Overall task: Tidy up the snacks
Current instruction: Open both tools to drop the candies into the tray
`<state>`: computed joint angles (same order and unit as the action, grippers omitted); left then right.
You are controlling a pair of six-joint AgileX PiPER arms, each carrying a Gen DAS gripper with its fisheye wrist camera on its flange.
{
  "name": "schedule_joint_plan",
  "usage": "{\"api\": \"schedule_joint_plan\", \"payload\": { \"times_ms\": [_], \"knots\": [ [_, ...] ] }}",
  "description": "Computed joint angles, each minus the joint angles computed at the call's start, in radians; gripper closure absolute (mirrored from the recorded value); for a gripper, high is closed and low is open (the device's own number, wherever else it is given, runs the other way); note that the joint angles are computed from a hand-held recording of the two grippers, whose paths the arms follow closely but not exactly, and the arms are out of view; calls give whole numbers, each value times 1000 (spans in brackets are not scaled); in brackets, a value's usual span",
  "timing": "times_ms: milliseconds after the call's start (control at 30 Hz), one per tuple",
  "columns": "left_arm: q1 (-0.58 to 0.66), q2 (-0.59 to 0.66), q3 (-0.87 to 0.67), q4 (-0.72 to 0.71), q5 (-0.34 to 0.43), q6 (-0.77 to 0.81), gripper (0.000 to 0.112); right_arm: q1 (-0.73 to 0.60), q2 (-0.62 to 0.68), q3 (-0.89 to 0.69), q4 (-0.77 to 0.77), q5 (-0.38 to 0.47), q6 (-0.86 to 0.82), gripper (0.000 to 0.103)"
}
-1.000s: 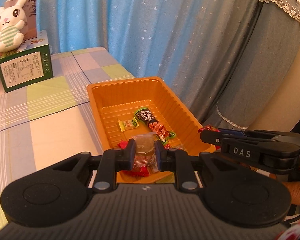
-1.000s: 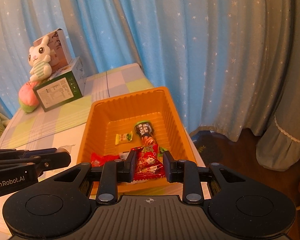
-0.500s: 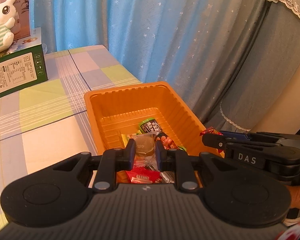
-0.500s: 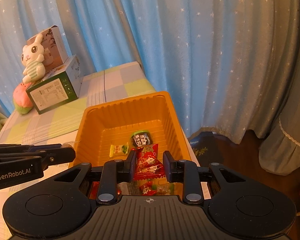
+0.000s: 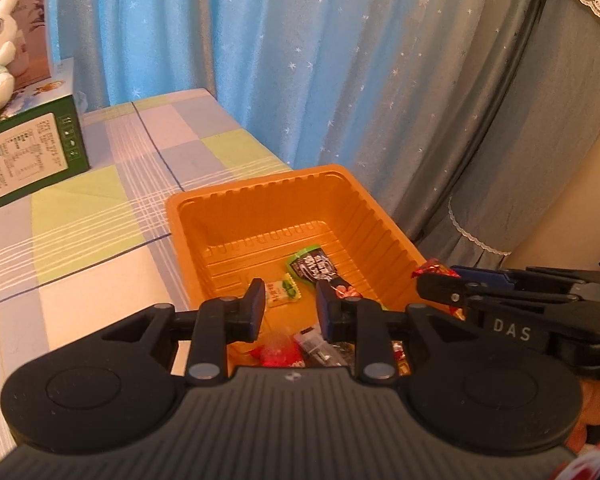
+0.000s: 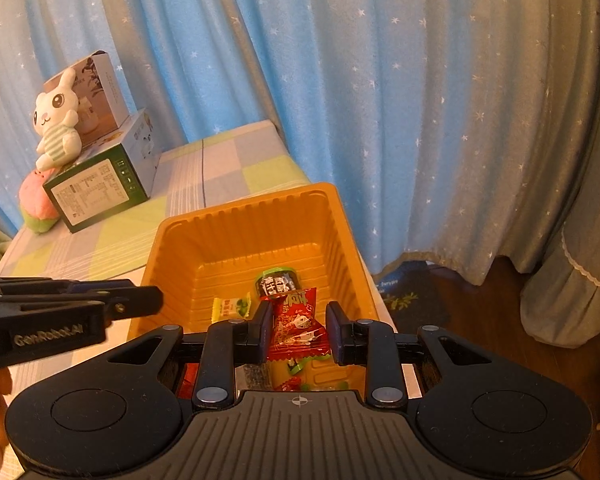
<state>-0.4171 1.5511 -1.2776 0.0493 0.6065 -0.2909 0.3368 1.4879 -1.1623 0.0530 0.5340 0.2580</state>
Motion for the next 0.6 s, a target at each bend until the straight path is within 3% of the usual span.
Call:
{"api": "schedule_joint_plan", "payload": {
  "times_ms": [167,600],
  "knots": [
    [13,-70,75,31,-8,-40,81,-5,-15,17,17,-2,-4,74],
    [-7,-172,184,110,0,-147,79,36,-7,-35,6,11,23,74]
  ]
}}
